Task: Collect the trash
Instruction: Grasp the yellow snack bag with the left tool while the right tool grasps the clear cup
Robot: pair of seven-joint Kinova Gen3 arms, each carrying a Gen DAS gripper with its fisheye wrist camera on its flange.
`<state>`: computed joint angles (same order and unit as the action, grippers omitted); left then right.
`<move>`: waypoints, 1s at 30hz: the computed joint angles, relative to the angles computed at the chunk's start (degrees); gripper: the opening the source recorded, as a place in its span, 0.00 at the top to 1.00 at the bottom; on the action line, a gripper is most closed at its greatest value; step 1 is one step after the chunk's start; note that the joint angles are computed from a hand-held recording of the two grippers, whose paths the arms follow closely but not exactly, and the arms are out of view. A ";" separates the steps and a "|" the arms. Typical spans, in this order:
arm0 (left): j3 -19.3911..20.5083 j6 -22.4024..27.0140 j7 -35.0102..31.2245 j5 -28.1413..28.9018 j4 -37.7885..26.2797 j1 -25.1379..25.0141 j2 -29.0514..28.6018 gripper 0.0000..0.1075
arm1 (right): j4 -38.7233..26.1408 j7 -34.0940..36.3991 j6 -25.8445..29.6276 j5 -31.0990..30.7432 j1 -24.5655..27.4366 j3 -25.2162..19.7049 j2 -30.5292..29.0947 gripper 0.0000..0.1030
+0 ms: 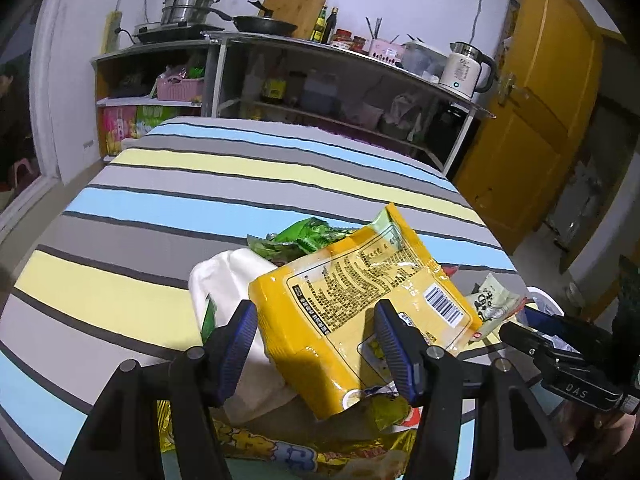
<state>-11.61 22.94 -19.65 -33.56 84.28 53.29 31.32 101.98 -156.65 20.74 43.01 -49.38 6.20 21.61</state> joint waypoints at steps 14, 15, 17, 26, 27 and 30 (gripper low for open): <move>-0.81 -1.82 -1.38 0.52 -1.00 1.28 0.98 0.48 | -2.67 7.54 2.26 -7.88 3.21 -2.20 1.57 0.67; -1.40 -1.91 -1.19 0.20 -0.93 1.92 0.98 0.51 | -2.63 7.53 2.23 -7.95 3.06 -2.05 1.55 0.69; -1.25 -1.86 -1.66 0.16 -1.23 2.08 1.06 0.59 | -2.44 7.49 1.93 -7.99 2.86 -1.80 1.50 0.70; 0.77 -2.58 -5.67 2.23 -1.91 1.16 1.16 0.88 | -0.69 4.49 0.51 -5.95 0.84 0.34 0.46 0.71; 0.72 -2.80 -5.95 2.46 -1.74 1.22 1.04 0.88 | -0.45 4.00 0.44 -5.58 0.64 0.53 0.27 0.71; 0.74 -3.18 -7.15 2.94 -1.35 1.45 0.75 0.93 | 0.39 2.22 0.43 -4.07 -0.14 0.98 -0.40 0.71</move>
